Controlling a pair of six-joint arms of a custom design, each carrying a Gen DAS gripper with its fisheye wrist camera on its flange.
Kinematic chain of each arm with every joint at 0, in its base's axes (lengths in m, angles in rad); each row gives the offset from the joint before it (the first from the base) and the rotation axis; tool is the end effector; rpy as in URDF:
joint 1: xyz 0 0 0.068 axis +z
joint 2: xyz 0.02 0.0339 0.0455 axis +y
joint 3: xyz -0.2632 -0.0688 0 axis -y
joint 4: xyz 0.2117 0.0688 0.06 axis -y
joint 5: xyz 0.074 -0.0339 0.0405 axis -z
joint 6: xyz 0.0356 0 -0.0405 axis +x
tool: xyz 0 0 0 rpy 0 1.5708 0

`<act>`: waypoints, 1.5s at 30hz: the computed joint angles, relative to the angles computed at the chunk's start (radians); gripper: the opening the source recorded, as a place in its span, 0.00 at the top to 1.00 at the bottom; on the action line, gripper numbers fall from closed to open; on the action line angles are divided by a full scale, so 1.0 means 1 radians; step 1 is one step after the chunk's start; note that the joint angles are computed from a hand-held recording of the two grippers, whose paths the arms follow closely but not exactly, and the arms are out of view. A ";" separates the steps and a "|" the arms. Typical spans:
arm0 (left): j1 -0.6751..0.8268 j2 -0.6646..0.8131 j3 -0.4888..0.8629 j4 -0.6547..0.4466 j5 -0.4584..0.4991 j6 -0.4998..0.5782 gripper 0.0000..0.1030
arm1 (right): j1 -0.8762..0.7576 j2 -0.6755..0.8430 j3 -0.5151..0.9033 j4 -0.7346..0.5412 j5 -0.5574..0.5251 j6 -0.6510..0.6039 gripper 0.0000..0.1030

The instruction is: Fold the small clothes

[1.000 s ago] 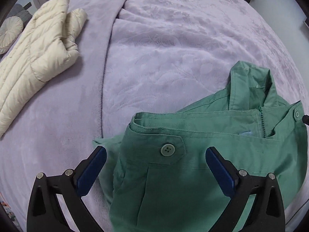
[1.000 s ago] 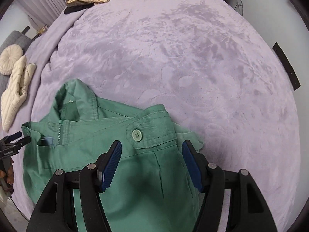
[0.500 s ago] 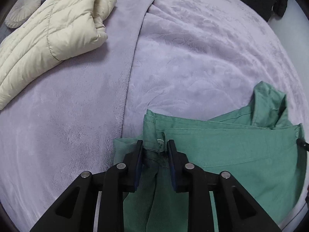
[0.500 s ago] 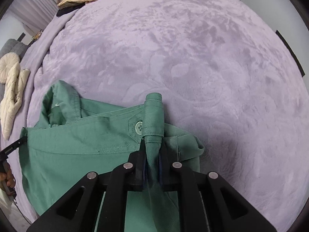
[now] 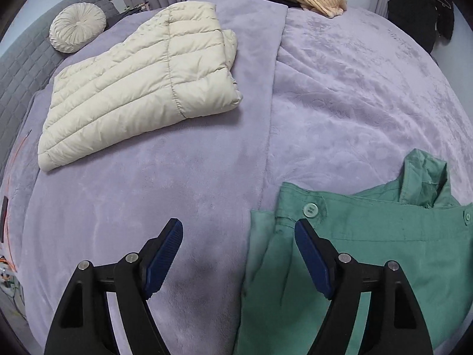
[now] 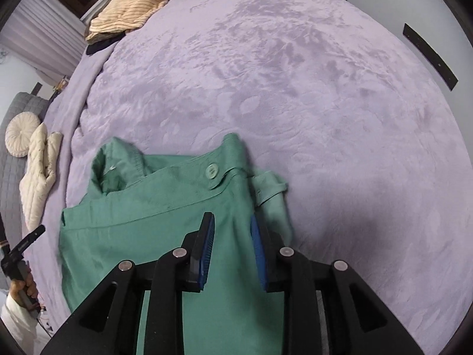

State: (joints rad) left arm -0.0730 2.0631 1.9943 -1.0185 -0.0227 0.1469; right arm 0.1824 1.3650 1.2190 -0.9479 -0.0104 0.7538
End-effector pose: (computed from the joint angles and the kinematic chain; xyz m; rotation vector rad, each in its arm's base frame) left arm 0.4096 -0.0291 0.2937 0.2843 2.6435 0.0544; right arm 0.2307 0.0429 0.3023 0.7588 2.5953 0.3091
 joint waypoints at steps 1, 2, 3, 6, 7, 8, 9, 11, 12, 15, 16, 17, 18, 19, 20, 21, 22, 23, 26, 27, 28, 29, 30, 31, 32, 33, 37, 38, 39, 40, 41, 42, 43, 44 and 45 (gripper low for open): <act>-0.012 -0.016 -0.016 -0.005 0.015 -0.001 0.23 | 0.042 0.007 0.011 0.002 -0.004 0.015 0.73; -0.033 -0.043 -0.058 0.000 0.035 -0.005 0.23 | 0.100 0.014 0.015 0.019 -0.011 0.039 0.73; -0.058 -0.073 -0.101 0.001 0.060 -0.011 0.23 | 0.151 0.023 0.013 0.042 -0.018 0.066 0.73; -0.171 -0.144 -0.245 0.027 0.127 -0.046 0.23 | 0.310 0.074 -0.002 0.160 -0.053 0.174 0.73; -0.213 -0.167 -0.305 0.040 0.152 -0.061 0.23 | 0.365 0.101 -0.003 0.204 -0.060 0.210 0.73; -0.249 -0.185 -0.355 0.053 0.169 -0.073 0.23 | 0.417 0.131 -0.002 0.241 -0.060 0.236 0.73; -0.285 -0.212 -0.421 0.078 0.172 -0.088 0.23 | 0.461 0.157 -0.002 0.266 -0.058 0.254 0.73; -0.342 -0.251 -0.556 0.141 0.153 -0.132 0.23 | 0.530 0.220 -0.002 0.302 -0.070 0.281 0.73; -0.354 -0.261 -0.613 0.175 0.138 -0.144 0.23 | 0.552 0.249 -0.009 0.314 -0.071 0.287 0.73; -0.345 -0.296 -0.754 0.266 0.062 -0.128 0.23 | 0.568 0.242 -0.074 0.333 -0.048 0.290 0.78; -0.321 -0.320 -0.788 0.290 0.067 -0.106 0.23 | 0.562 0.213 -0.103 0.333 -0.043 0.296 0.80; -0.292 -0.342 -0.812 0.304 0.078 -0.083 0.23 | 0.553 0.176 -0.130 0.314 -0.030 0.292 0.80; -0.266 -0.357 -0.820 0.301 0.078 -0.065 0.23 | 0.544 0.146 -0.151 0.298 -0.023 0.282 0.81; -0.245 -0.365 -0.825 0.296 0.054 -0.051 0.23 | 0.531 0.114 -0.168 0.272 -0.016 0.266 0.81; -0.220 -0.373 -0.833 0.298 0.040 -0.033 0.23 | 0.524 0.091 -0.172 0.220 0.009 0.250 0.81; -0.196 -0.382 -0.841 0.299 0.026 -0.019 0.23 | 0.514 0.053 -0.191 0.186 0.024 0.232 0.82; -0.176 -0.389 -0.851 0.300 0.006 -0.007 0.23 | 0.503 0.016 -0.212 0.161 0.029 0.226 0.82; -0.152 -0.400 -0.866 0.304 0.004 0.013 0.23 | 0.495 -0.012 -0.223 0.112 0.047 0.228 0.82; -0.130 -0.442 -0.918 0.333 -0.017 0.058 0.23 | 0.460 -0.141 -0.298 0.057 0.056 0.240 0.84; -0.137 -0.447 -0.929 0.340 -0.059 0.059 0.23 | 0.458 -0.165 -0.303 0.016 0.079 0.250 0.84; -0.116 -0.441 -0.918 0.319 -0.067 0.052 0.23 | 0.453 -0.190 -0.315 -0.002 0.084 0.263 0.84; -0.065 -0.432 -0.891 0.273 -0.022 0.040 0.23 | 0.439 -0.218 -0.325 -0.018 0.079 0.287 0.84; -0.035 -0.414 -0.852 0.229 0.009 0.009 0.23 | 0.425 -0.239 -0.320 -0.040 0.075 0.322 0.84; -0.020 -0.400 -0.817 0.197 0.009 -0.021 0.23 | 0.422 -0.251 -0.307 -0.056 0.082 0.344 0.83; -0.020 -0.396 -0.788 0.189 -0.004 -0.037 0.23 | 0.436 -0.259 -0.284 -0.071 0.109 0.356 0.83; -0.026 -0.395 -0.767 0.195 -0.009 -0.039 0.23 | 0.438 -0.252 -0.249 -0.083 0.140 0.339 0.82; -0.114 -0.307 -0.617 0.234 -0.051 -0.090 0.23 | 0.303 -0.173 -0.139 -0.055 0.153 0.166 0.82; -0.138 -0.264 -0.563 0.240 -0.064 -0.108 0.23 | 0.267 -0.147 -0.120 -0.040 0.150 0.131 0.82; -0.164 -0.218 -0.511 0.246 -0.082 -0.129 0.23 | 0.232 -0.116 -0.106 -0.020 0.148 0.094 0.82; -0.172 -0.173 -0.467 0.253 -0.097 -0.139 0.23 | 0.212 -0.082 -0.096 -0.004 0.151 0.070 0.82; -0.185 -0.119 -0.417 0.250 -0.115 -0.156 0.23 | 0.186 -0.050 -0.097 0.010 0.149 0.046 0.82; -0.188 -0.067 -0.365 0.231 -0.126 -0.168 0.23 | 0.166 -0.022 -0.100 0.019 0.143 0.038 0.82; -0.192 -0.015 -0.328 0.215 -0.141 -0.185 0.23 | 0.127 0.000 -0.111 0.034 0.119 0.020 0.82; -0.160 0.012 -0.320 0.219 -0.135 -0.169 0.23 | 0.084 0.001 -0.150 0.068 0.075 0.009 0.84; -0.151 0.025 -0.324 0.227 -0.130 -0.177 0.23 | 0.057 -0.003 -0.178 0.098 0.043 0.006 0.84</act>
